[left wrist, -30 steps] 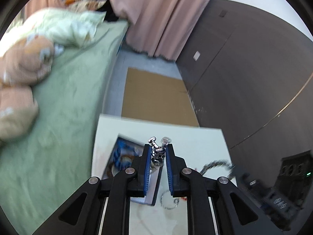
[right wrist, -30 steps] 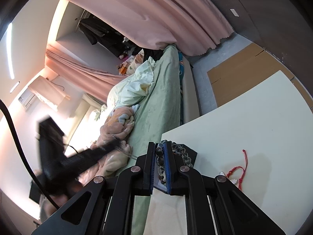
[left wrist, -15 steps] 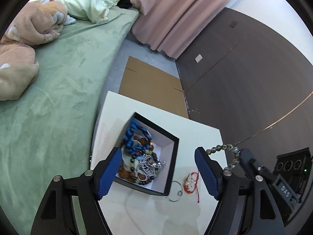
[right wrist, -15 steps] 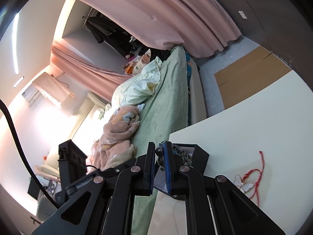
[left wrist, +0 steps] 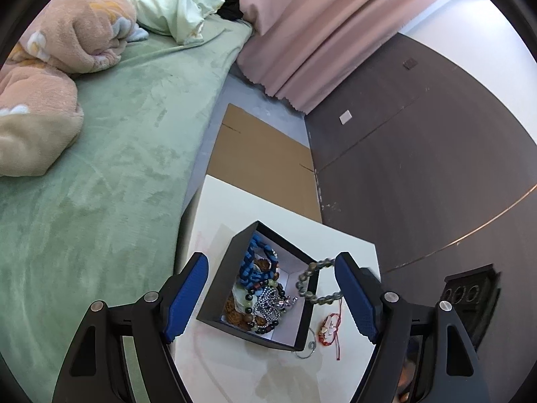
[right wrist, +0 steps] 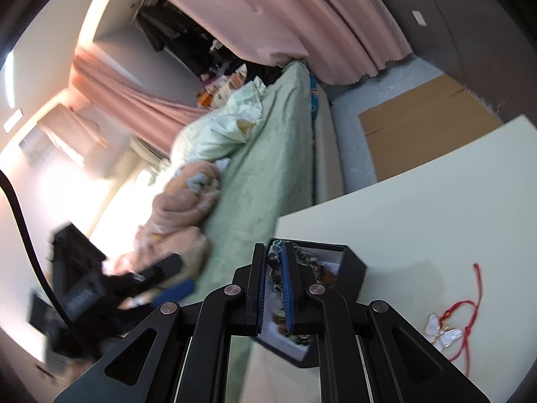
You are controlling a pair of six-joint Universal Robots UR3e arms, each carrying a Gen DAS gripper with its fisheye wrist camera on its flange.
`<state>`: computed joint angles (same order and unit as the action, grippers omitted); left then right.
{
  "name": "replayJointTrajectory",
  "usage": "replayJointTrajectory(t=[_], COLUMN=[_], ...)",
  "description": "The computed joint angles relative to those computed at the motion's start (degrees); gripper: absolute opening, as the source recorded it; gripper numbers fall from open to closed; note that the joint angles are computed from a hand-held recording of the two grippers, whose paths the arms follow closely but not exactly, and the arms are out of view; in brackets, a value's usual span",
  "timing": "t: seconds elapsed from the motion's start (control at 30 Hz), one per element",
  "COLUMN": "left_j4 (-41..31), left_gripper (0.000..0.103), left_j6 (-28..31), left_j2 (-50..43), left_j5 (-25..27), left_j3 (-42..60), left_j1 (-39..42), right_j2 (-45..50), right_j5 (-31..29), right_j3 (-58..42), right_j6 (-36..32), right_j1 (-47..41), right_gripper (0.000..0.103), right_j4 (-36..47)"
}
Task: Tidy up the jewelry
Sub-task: 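Lower the grey bead bracelet into the box and open the right tool, then grasp the silver bangle on the table with the left tool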
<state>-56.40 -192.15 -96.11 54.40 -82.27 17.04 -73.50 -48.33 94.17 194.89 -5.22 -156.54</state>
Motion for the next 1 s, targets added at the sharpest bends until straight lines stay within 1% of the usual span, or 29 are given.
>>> replayJointTrajectory(t=[0.03, 0.07, 0.1, 0.13, 0.3, 0.47, 0.6, 0.63, 0.67, 0.73, 0.8, 0.93, 1.0], left_j4=[0.0, 0.0, 0.05, -0.01, -0.11, 0.15, 0.69, 0.83, 1.23, 1.72, 2.18, 2.9, 3.34], left_gripper=[0.078, 0.078, 0.078, 0.078, 0.078, 0.078, 0.078, 0.078, 0.078, 0.078, 0.078, 0.078, 0.078], left_j6=[-0.01, 0.01, 0.01, 0.07, 0.46, 0.67, 0.79, 0.82, 0.84, 0.98, 0.91, 1.07, 1.3], left_j2=[0.21, 0.6, 1.07, 1.49, 3.17, 4.54, 5.26, 5.46, 5.67, 5.91, 6.11, 6.08, 5.63], left_j5=[-0.07, -0.09, -0.01, 0.12, 1.33, 3.11, 5.13, 5.63, 6.49, 7.84, 9.42, 12.23, 14.54], left_j3=[-0.11, -0.36, -0.73, -1.02, -2.19, -3.32, -4.27, -4.48, -4.78, -5.13, -5.41, -6.23, -6.53], left_j1=[0.19, 0.43, 0.6, 0.67, 0.03, -2.04, -5.03, -5.76, -6.91, -8.77, -10.89, -15.07, -17.91], right_j2=[0.06, 0.35, 0.57, 0.4, -3.58, -10.46, -16.3, -17.53, -18.95, -21.13, -23.39, -27.05, -28.4], right_j5=[-1.98, -2.68, -2.29, -1.67, -0.68, 1.73, 3.23, 3.35, 3.44, 3.48, 3.58, 3.94, 4.04], right_j3=[-0.96, -2.32, -2.75, -2.5, 2.11, 7.97, 12.09, 12.78, 13.52, 14.72, 15.96, 16.95, 17.31], right_j6=[-0.75, -1.91, -2.43, -2.78, -3.01, -4.87, -7.86, -8.8, -9.95, -11.44, -12.91, -17.3, -19.35], right_j1=[0.93, 1.53, 1.58, 1.38, -1.01, -6.12, -10.48, -11.44, -12.56, -14.3, -16.23, -20.11, -21.96], right_gripper=[0.014, 0.016, 0.022, 0.026, 0.027, 0.027, 0.027, 0.029, 0.032, 0.044, 0.044, 0.044, 0.044], right_j4=[1.6, 4.62, 5.97, 6.86, 6.55, 7.96, 12.28, 13.6, 15.22, 17.52, 19.91, 27.44, 30.78])
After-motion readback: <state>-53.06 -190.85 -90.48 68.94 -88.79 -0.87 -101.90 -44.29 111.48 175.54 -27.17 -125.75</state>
